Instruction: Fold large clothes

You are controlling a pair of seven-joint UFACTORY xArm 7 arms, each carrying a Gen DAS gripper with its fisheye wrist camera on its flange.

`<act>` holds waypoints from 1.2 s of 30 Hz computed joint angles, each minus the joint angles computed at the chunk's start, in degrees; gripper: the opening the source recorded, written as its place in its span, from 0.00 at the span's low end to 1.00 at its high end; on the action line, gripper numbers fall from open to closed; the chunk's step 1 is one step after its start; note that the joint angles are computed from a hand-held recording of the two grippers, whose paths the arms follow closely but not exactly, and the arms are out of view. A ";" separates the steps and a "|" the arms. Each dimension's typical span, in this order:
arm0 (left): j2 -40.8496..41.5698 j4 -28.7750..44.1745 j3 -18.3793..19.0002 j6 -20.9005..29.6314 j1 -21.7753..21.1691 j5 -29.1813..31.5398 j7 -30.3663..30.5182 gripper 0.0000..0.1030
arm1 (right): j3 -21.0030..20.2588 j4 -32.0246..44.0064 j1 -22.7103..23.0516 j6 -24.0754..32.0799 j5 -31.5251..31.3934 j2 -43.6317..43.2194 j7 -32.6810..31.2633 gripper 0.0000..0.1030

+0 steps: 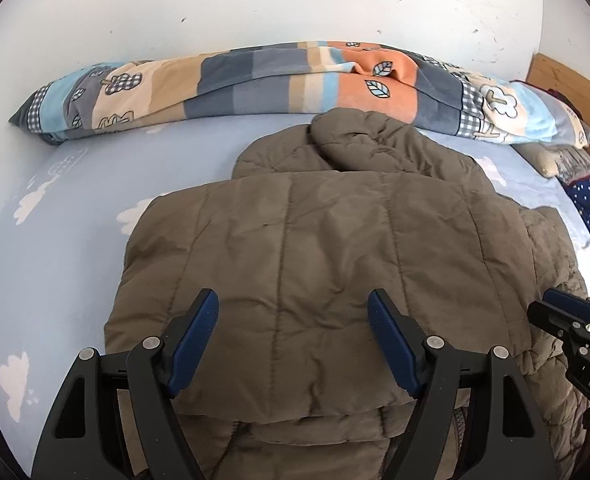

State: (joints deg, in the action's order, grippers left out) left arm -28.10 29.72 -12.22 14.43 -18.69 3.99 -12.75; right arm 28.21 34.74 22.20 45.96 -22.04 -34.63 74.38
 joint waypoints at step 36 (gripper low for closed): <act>-0.57 -0.41 -0.74 1.45 -0.14 2.64 -2.92 0.74 | -1.04 -1.20 0.40 -1.20 1.28 0.43 -0.28 0.28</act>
State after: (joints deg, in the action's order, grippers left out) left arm -28.67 29.31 -12.96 15.88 -18.84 6.63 -15.67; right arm 27.17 33.54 22.60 44.76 -20.76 -34.20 74.10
